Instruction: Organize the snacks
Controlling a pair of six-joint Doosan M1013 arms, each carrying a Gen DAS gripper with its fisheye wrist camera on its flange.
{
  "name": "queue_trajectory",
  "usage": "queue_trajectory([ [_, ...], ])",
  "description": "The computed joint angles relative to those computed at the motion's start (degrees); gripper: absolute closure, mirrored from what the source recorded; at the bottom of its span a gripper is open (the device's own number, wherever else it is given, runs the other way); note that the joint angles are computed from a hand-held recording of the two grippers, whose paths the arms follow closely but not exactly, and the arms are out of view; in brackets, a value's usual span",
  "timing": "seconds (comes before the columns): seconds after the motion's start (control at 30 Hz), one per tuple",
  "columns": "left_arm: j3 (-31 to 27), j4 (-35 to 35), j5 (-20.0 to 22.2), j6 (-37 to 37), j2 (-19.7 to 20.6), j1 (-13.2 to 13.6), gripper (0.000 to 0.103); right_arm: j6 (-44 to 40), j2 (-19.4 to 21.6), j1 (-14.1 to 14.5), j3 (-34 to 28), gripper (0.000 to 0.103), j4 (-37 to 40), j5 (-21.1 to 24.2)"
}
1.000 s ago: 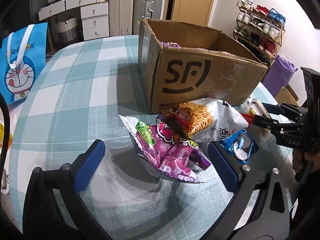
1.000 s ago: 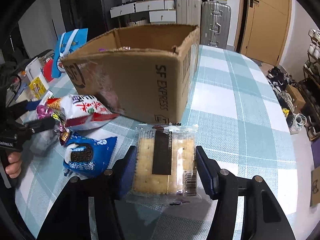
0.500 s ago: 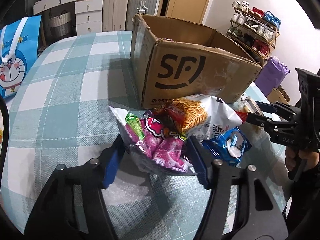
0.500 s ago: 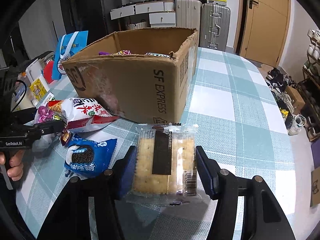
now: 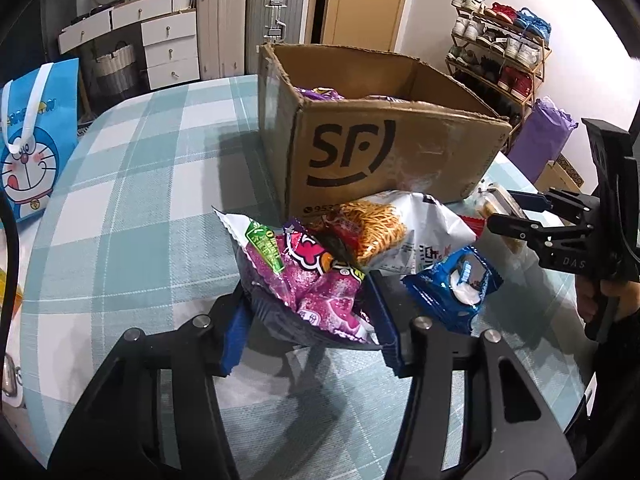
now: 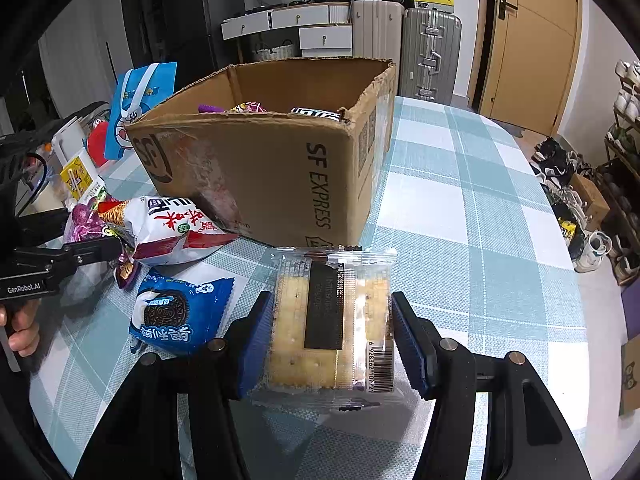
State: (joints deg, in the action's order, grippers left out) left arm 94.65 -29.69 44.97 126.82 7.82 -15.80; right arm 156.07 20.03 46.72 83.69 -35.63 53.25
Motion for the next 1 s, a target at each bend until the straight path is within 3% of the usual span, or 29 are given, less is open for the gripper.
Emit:
queue_trajectory([
  [0.5,-0.61,-0.82,-1.95,-1.93,-0.49,2.55,0.052,4.16,-1.77,-0.29,1.70,0.044,-2.43,1.52],
  [1.0,0.03,-9.13,-4.81,1.91,-3.63,4.14,0.052,9.47,-3.93,1.32,1.91,0.044,-9.46,3.42],
])
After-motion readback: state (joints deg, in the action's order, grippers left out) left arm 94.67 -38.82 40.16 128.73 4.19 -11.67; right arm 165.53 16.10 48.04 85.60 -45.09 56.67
